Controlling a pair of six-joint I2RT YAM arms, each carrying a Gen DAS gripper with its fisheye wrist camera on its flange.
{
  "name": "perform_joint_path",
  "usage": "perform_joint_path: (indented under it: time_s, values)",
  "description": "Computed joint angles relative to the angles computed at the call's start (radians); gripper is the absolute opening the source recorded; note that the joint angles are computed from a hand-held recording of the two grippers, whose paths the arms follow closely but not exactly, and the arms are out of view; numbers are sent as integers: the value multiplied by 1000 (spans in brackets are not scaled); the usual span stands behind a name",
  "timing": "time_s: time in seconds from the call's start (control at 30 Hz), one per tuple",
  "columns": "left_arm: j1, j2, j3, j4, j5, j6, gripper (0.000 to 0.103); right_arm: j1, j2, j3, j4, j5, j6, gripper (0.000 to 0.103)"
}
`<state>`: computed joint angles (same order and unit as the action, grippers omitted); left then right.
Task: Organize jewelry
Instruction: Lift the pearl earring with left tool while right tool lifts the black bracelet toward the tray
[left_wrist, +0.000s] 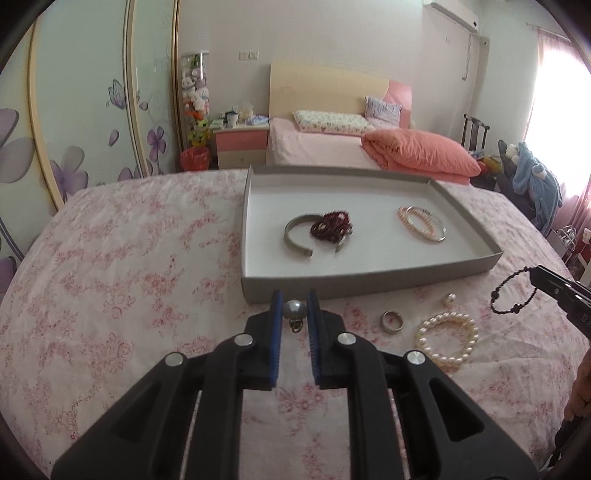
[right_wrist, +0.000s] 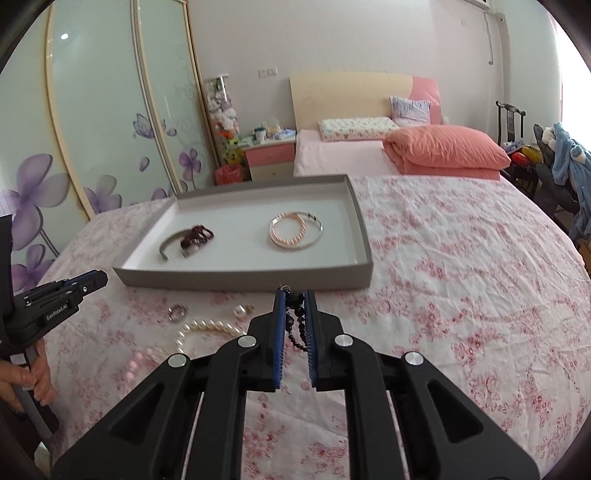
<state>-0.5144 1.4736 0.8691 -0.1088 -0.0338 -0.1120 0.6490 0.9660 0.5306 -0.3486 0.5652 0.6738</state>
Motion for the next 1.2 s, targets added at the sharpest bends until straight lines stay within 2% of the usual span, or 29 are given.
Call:
perform_joint_path:
  time_s: [0.3,0.53,0.77,1.2]
  values:
    - [-103,-126,-49,73,-144,-12,14,52,4,42,21,75,-9,11]
    - [-151,-170,-65,114,-217,-13,14,111,7,82,41,166,-37,11]
    - [-180,-192,-78,147,-267,-4,14,149,11,107,73,238,-77,11]
    - [-200,-183,-66,173,-297,10,14,146,22,132,121,258,-129,11]
